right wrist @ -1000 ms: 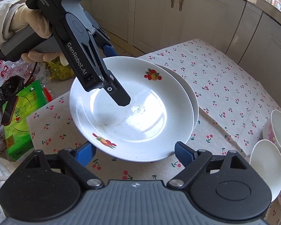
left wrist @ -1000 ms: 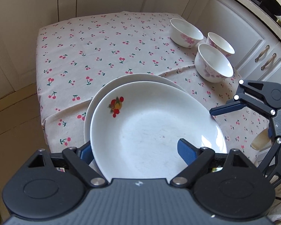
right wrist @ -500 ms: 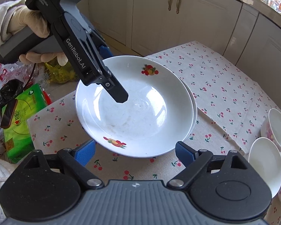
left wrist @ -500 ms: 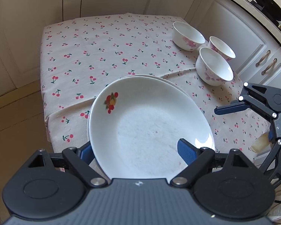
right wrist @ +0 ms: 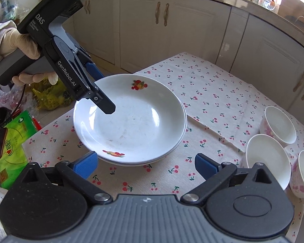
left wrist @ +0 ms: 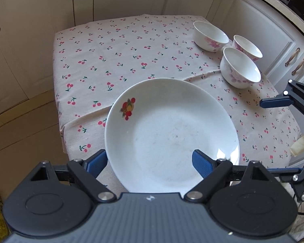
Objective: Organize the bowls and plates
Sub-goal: 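Open the left gripper and withdraw it from the plate stack, then reach the left gripper into a pink-flowered white bowl and grasp its rim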
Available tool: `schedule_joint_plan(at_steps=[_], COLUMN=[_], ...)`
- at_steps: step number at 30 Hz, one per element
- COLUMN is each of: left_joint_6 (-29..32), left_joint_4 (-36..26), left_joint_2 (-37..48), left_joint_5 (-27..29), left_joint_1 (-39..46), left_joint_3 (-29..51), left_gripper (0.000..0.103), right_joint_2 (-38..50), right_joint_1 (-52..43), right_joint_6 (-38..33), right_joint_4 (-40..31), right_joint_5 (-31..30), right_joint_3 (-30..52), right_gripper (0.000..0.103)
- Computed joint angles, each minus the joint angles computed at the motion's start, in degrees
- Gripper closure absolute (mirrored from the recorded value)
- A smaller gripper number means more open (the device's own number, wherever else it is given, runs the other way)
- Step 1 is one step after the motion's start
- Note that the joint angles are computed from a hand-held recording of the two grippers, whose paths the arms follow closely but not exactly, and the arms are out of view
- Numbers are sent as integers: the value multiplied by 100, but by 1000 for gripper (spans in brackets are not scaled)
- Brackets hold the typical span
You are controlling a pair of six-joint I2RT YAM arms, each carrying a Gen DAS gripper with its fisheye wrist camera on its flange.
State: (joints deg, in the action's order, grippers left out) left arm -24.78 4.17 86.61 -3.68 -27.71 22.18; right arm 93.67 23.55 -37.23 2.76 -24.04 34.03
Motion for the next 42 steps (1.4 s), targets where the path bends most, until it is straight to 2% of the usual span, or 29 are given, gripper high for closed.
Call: schedule_joint_plan(at_steps=[3,8,12,17,22,25,29,34,42], left_joint_6=[56,66,-7,-98,-487,-605,-532,-277,266], left_joint_4=[148,457,668,1002,1501,1697,1398,1225,526], left_joint_2=[-23,-271,-349,-196,123,459,974,1549,2599], left_joint_5=[-84,-703,-1170,-1853,-2290,-2213,-2122,-1674,-1233], left_joint_1=[-67,-583,-1113,-1767,-2231,-2294,-2263,-2024,-1673], left_joint_3=[-95,-287,-304,-166,22,294,939,1702,3301], left_gripper=[13,13,10,9,7,7,7,8,8], right_joint_2=[-12,-86,-170,-216,-23,246,680,1219,2045], right_joint_1=[-27,-85,-136,-367,-662,-896,-1247,-1576,-1823], right_joint_6=[140,435,648,970,1172,1147,1287,1305,1183], right_joint_4=[190,752,1541,2201,3284,3785,4139,4257,4427], right_joint_5=[32,214,563,679,896,956,912,723,508], right_joint_3=[-120,-425,-812,-1108,-1476,-1526,-1374,-1046,-527], right_gripper=[0,0,0,0,0,0,0,0,0])
